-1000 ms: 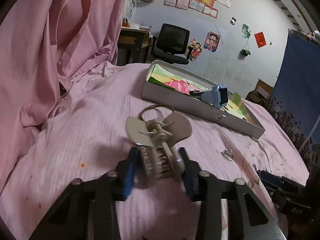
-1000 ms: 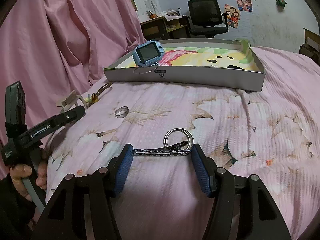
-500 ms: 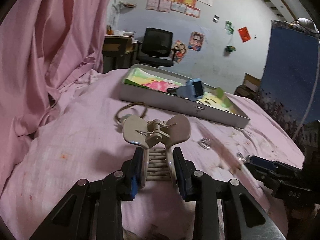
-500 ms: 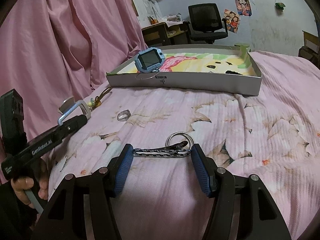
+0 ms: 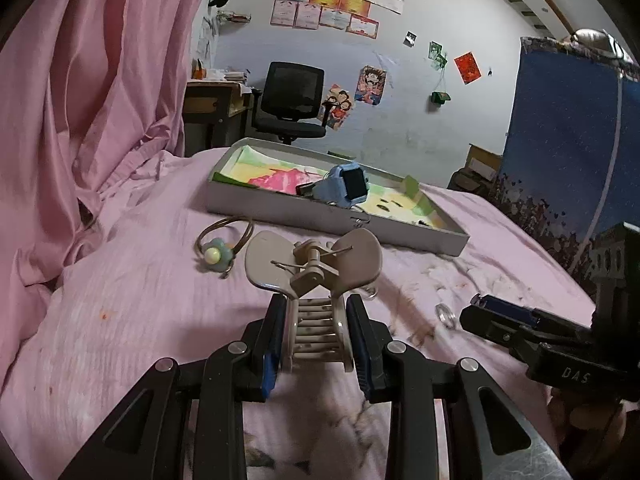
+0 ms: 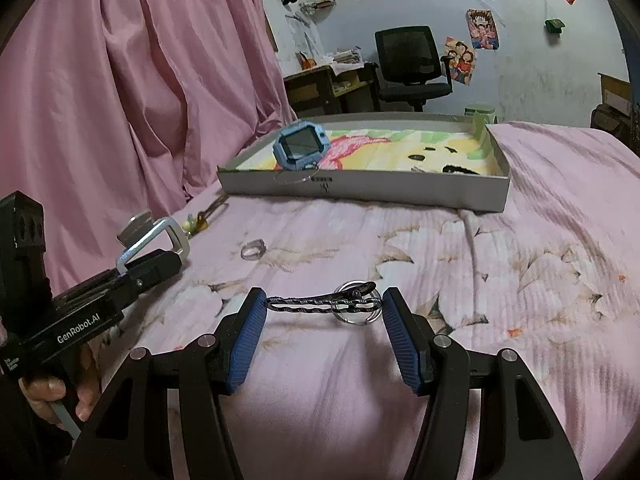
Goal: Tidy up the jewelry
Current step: 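Carry claw clip with left tool while right tool carries keychain to the tray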
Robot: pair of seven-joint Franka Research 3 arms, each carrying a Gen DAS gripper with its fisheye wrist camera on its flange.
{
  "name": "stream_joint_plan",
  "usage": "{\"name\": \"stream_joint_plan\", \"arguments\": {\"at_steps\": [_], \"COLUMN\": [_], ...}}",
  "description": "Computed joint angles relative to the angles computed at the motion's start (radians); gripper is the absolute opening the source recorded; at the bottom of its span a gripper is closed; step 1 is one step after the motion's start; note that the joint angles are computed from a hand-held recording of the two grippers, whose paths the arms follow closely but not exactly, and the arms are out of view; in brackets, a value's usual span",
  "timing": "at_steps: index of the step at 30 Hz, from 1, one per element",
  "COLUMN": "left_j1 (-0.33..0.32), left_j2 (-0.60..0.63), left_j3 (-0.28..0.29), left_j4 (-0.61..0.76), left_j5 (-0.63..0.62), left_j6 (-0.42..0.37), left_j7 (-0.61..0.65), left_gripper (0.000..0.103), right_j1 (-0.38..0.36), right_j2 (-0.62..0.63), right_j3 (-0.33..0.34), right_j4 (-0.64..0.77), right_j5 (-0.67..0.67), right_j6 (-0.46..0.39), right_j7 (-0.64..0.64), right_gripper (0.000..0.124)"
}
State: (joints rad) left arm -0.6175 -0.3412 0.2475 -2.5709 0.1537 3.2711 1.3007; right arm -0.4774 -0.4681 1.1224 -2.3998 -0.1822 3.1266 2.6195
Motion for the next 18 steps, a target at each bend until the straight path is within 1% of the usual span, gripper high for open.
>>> {"name": "stream_joint_plan", "arguments": {"at_steps": [1, 4, 8, 10, 11, 12, 14, 15, 16, 17, 18], "left_j1": [-0.050, -0.156, -0.201, -0.237, -0.236, -0.238, -0.260, -0.274, -0.275, -0.291, -0.320], "left_j2": [-0.003, -0.005, 0.024, 0.048, 0.057, 0.071, 0.110, 0.127, 0.143, 0.165, 0.184], "left_j3": [0.048, 0.147, 0.183, 0.213, 0.208, 0.208, 0.227, 0.239, 0.238, 0.252, 0.279], "left_j4": [0.009, 0.040, 0.097, 0.136, 0.147, 0.166, 0.216, 0.239, 0.258, 0.284, 0.308], "left_j5": [-0.007, -0.048, -0.110, -0.145, -0.158, -0.170, -0.200, -0.217, -0.231, -0.253, -0.285], "left_j6": [-0.010, -0.027, -0.046, -0.055, -0.055, -0.056, -0.057, -0.060, -0.060, -0.063, -0.069], "left_j7": [0.005, 0.037, 0.084, 0.114, 0.123, 0.135, 0.169, 0.188, 0.199, 0.218, 0.244], "left_gripper": [0.029, 0.029, 0.029, 0.029, 0.029, 0.029, 0.029, 0.029, 0.029, 0.029, 0.029], "right_j1": [0.006, 0.014, 0.008, -0.008, -0.019, -0.035, -0.070, -0.100, -0.131, -0.168, -0.188], "right_j2": [-0.001, 0.003, 0.016, 0.017, 0.024, 0.028, 0.025, 0.022, 0.023, 0.028, 0.032], "right_j3": [-0.009, -0.026, -0.039, -0.034, -0.034, -0.024, -0.006, 0.010, 0.029, 0.051, 0.063], "right_j4": [-0.002, -0.005, -0.002, 0.004, 0.013, 0.024, 0.044, 0.058, 0.074, 0.092, 0.104], "right_j5": [0.003, 0.009, 0.020, 0.024, 0.021, 0.018, 0.010, 0.004, -0.001, -0.004, -0.002], "right_j6": [0.003, 0.015, 0.036, 0.040, 0.041, 0.035, 0.026, 0.023, 0.022, 0.024, 0.023], "right_j7": [0.001, 0.003, -0.005, -0.009, -0.019, -0.026, -0.034, -0.035, -0.035, -0.035, -0.036], "right_gripper": [0.055, 0.055, 0.055, 0.055, 0.055, 0.055, 0.055, 0.055, 0.055, 0.055, 0.055]}}
